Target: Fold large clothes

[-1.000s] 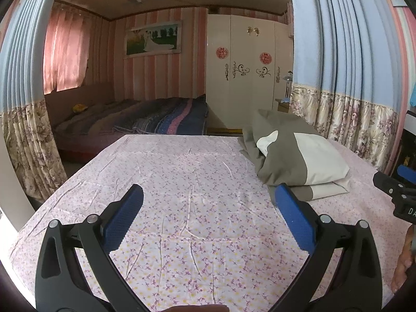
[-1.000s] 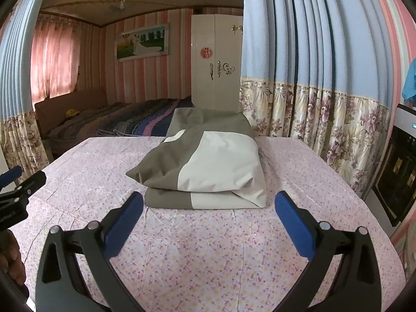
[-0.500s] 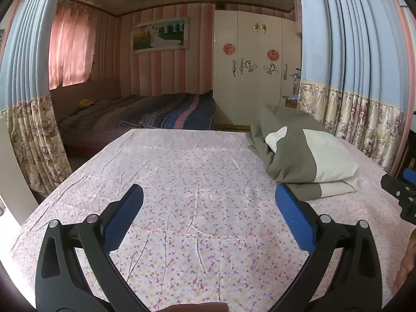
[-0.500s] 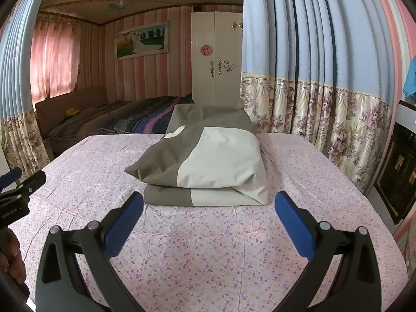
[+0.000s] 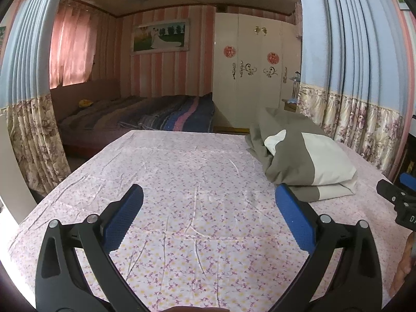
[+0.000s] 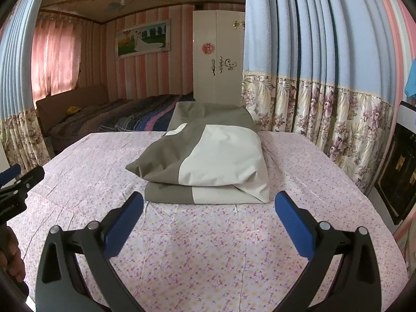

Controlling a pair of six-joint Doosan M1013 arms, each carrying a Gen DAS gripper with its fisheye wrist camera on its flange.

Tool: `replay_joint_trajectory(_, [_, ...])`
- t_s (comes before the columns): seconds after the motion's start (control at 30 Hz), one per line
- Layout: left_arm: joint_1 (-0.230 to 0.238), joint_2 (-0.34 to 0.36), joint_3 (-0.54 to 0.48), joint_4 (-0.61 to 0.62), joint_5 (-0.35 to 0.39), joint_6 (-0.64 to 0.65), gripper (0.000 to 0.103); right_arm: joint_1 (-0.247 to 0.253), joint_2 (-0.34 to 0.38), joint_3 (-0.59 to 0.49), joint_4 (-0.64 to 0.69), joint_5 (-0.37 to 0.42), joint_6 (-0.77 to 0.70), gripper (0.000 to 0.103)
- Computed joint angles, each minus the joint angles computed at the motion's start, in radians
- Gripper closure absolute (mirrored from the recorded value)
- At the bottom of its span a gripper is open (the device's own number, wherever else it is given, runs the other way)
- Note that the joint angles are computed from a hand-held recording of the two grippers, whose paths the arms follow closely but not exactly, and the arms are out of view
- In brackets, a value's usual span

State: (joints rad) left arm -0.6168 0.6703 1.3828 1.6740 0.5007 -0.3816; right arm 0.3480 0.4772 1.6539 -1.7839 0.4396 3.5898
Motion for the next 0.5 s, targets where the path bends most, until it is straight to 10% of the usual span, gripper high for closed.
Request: replay_joint_trajectory(0.5, [0.006, -0.006, 0.012, 0.031, -0.008, -0.060, 0.003, 0.003, 0.003, -0.003, -0.003, 0.007, 0.002, 0.002])
